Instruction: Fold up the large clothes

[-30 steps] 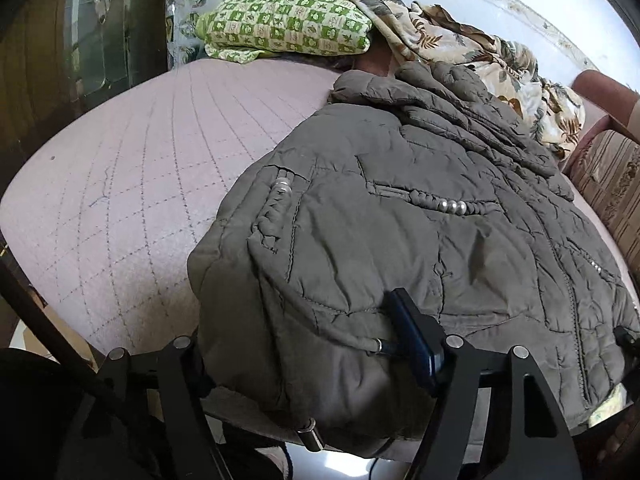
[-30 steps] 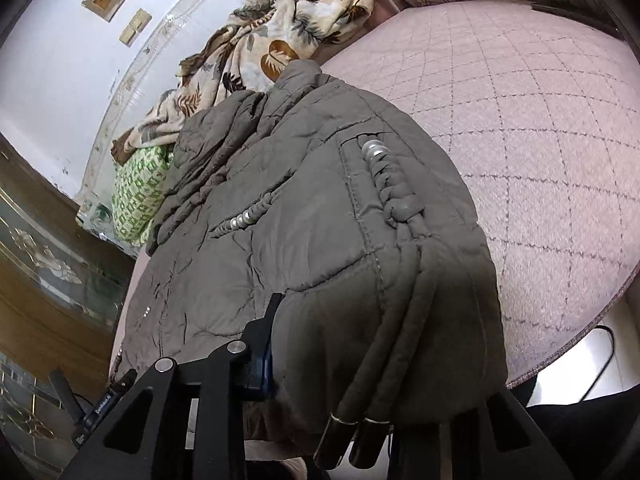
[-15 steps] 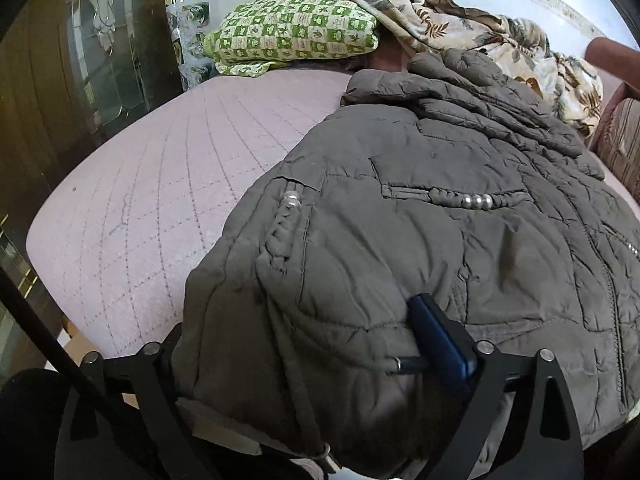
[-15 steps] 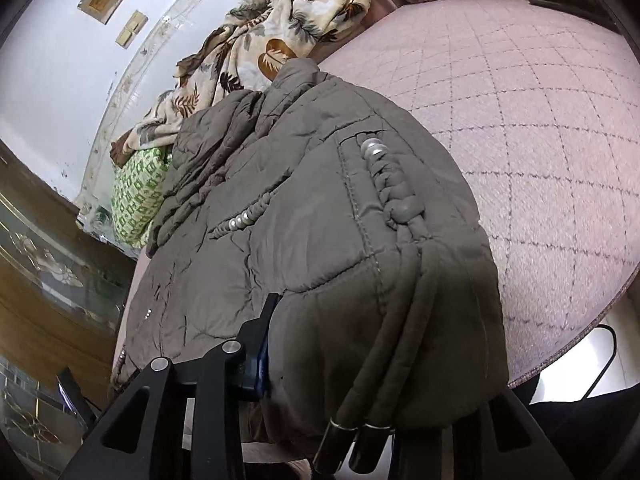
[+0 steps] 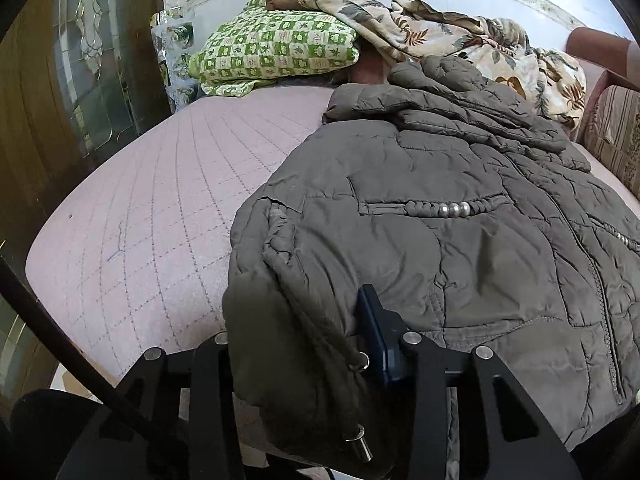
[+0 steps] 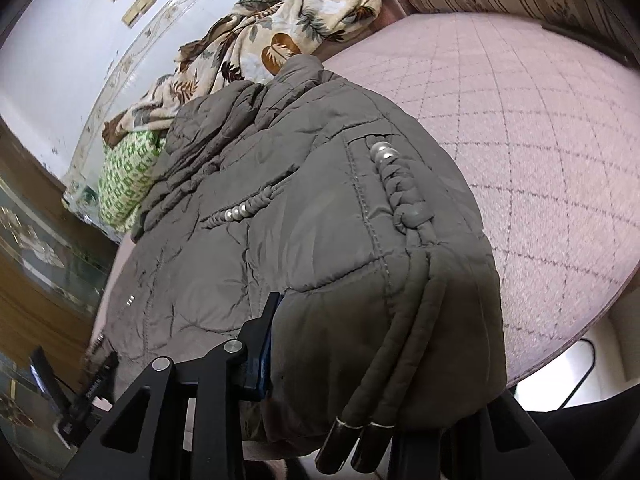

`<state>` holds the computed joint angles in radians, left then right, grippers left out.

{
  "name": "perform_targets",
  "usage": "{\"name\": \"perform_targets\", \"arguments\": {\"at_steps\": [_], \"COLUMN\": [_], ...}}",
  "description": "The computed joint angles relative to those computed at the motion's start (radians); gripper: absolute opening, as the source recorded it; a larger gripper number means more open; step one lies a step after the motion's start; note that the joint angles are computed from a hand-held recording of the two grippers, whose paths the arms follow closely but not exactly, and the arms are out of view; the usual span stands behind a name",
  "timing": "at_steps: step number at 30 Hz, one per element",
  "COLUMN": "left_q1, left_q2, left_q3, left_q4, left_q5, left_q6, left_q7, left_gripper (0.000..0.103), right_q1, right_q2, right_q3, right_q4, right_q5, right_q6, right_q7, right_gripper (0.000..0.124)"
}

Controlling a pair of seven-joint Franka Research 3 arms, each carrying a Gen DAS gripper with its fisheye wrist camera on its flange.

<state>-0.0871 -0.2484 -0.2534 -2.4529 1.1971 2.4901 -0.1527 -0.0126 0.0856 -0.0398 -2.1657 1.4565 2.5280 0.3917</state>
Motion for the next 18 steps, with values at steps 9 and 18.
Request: {"name": "perform_targets", "arguments": {"at_steps": [9,18], "left_q1": [-0.024,-0.047], "left_q2": [0.03,0.033], "left_q3": [-0.019,-0.001], "left_q4": [0.024,0.03], "left_q5": [0.037,0.027], "left_q6": [-0.09,-0.106], "left_q7": [-0.006,0.024], "left_gripper": [0.041,0.04], "right_q1": [0.053,0.022], "right_q2": [-0.021,-0.009], "right_q3": [0.023,0.003], "right_q4": [-0.023,-0.01], "right_q5": [-0.027,0.008], "right_q6": [0.176,0.061], "right_q7": [-0.099,-0.075], "right_gripper": [0.031,0.028]}}
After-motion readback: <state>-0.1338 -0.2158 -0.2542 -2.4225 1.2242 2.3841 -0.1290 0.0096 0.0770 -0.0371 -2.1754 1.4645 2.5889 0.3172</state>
